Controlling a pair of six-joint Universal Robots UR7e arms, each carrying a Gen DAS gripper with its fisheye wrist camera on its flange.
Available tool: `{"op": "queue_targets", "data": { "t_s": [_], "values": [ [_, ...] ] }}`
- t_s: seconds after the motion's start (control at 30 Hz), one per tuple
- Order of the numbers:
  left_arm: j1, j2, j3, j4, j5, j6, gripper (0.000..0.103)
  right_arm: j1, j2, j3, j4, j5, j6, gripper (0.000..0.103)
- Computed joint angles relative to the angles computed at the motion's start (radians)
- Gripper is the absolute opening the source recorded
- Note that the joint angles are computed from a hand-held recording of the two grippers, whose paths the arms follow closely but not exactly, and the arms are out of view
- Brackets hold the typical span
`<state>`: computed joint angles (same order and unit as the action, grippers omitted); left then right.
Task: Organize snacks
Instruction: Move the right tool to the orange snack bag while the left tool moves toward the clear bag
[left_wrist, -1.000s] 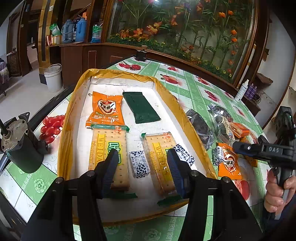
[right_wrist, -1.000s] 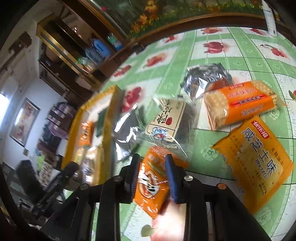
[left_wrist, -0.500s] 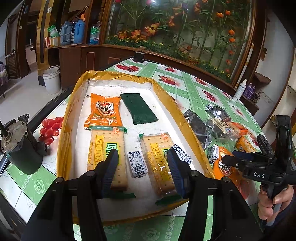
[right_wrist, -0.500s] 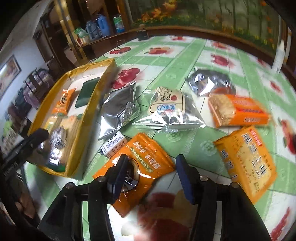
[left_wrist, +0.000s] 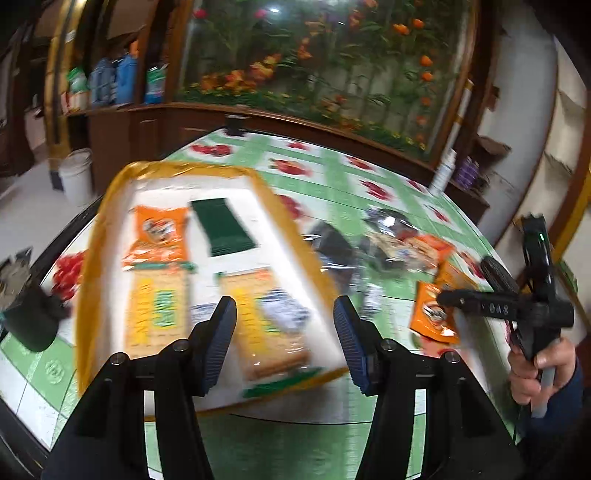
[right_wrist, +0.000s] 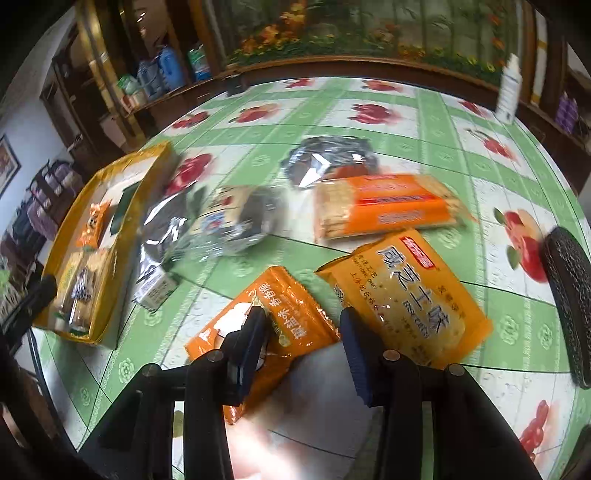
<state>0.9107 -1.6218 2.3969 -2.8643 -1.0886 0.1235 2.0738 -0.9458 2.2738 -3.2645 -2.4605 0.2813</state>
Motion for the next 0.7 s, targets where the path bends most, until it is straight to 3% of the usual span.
{"op": "queue_targets", "data": {
  "t_s": [0.1,0.2,0.4,0.7],
  "values": [
    [-0.049,0.022,-0.001,0.025,-0.017,0.012,0.053,-0.012,-0.042,0.035,-0.059,0.052,0.006,0.045],
    [-0.07,0.07,-0.027,0.083,-0.049,0.006,0.053,-0.011,-0.06,0.05,-0.1,0.053,0.016,0.046],
    [-0.094,0.19,-0.076,0.141,0.007,-0.031,0.046,-0.009,-0.075,0.055,-0.131,0.088,0.01,0.046],
    [-0.088,0.311,-0.131,0.204,0.071,-0.083,0.023,-0.023,-0.089,0.061,-0.087,0.165,0.045,0.046]
  ]
}}
